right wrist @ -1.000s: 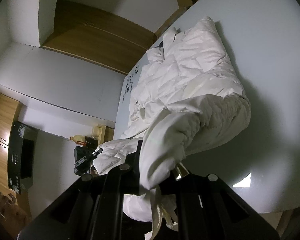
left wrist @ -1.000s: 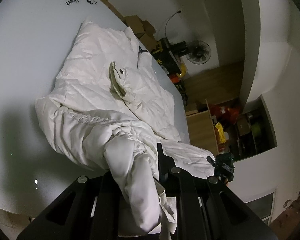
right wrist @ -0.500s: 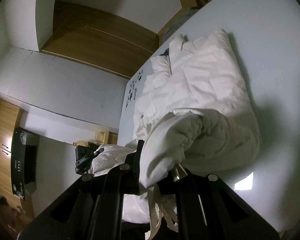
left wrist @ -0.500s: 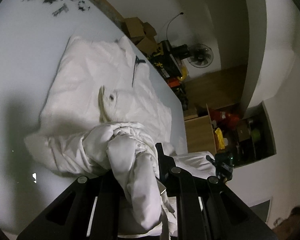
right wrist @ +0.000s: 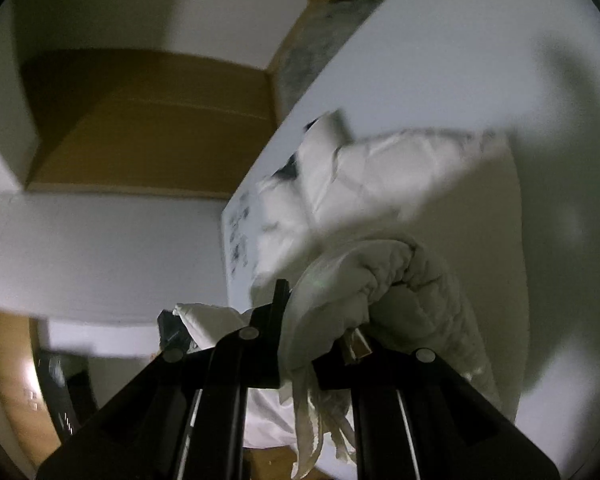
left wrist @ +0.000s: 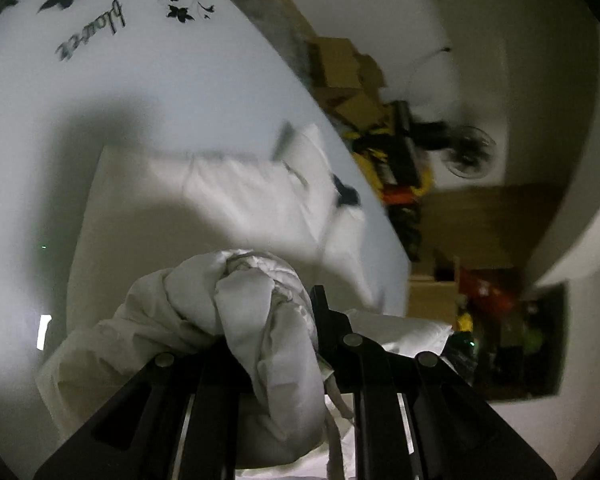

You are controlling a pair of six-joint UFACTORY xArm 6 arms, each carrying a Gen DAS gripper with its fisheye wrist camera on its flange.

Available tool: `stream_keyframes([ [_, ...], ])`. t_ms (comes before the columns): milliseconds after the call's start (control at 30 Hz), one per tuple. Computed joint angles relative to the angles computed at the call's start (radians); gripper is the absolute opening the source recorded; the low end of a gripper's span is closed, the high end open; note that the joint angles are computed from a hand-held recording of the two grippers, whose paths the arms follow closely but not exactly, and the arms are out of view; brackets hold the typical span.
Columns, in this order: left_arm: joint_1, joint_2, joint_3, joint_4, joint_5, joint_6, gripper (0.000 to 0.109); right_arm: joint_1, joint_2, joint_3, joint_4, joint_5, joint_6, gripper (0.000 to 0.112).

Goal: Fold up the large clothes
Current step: 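Lower the jacket bundle onto the table and open both tools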

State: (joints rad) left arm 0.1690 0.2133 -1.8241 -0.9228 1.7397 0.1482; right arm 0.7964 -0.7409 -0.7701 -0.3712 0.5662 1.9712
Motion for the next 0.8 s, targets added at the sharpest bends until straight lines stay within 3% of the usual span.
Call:
stream_keyframes([
  [133,-0.075,0.097,-0.061,0.041,-0.090,-0.002,0.013,-0.138,0.010,0.120,0.166,-0.111,-0.149,0.010],
  [367,-0.127,0.187,-0.066,0.057,-0.164,0.025,0.013,-0.199,0.047,0.229,0.228,-0.263,-0.243,0.009],
  [500,-0.131,0.177,-0.034,0.060,-0.190,0.037,0.014,-0.196,0.052,0.241,0.248,-0.286,-0.270,0.008],
  [633,-0.119,0.148,-0.033,0.064,-0.184,-0.007,0.017,-0.187,0.028,0.200,0.202,-0.237,-0.226,0.024],
  [667,-0.104,0.140,-0.040,0.050,-0.164,-0.014,0.020,-0.183,0.018,0.186,0.160,-0.223,-0.193,0.029],
  [700,-0.089,0.135,-0.047,0.017,-0.148,-0.014,0.033,-0.175,0.005,0.166,0.085,-0.201,-0.130,0.042],
  [733,-0.072,0.131,-0.058,-0.023,-0.130,-0.013,0.055,-0.162,-0.014,0.143,-0.017,-0.163,-0.045,0.056],
  [767,-0.054,0.125,-0.072,-0.059,-0.114,-0.014,0.069,-0.146,-0.032,0.116,-0.103,-0.108,0.025,0.061],
  [800,-0.041,0.119,-0.086,-0.086,-0.109,-0.016,0.093,-0.124,-0.050,0.088,-0.182,-0.038,0.092,0.062],
])
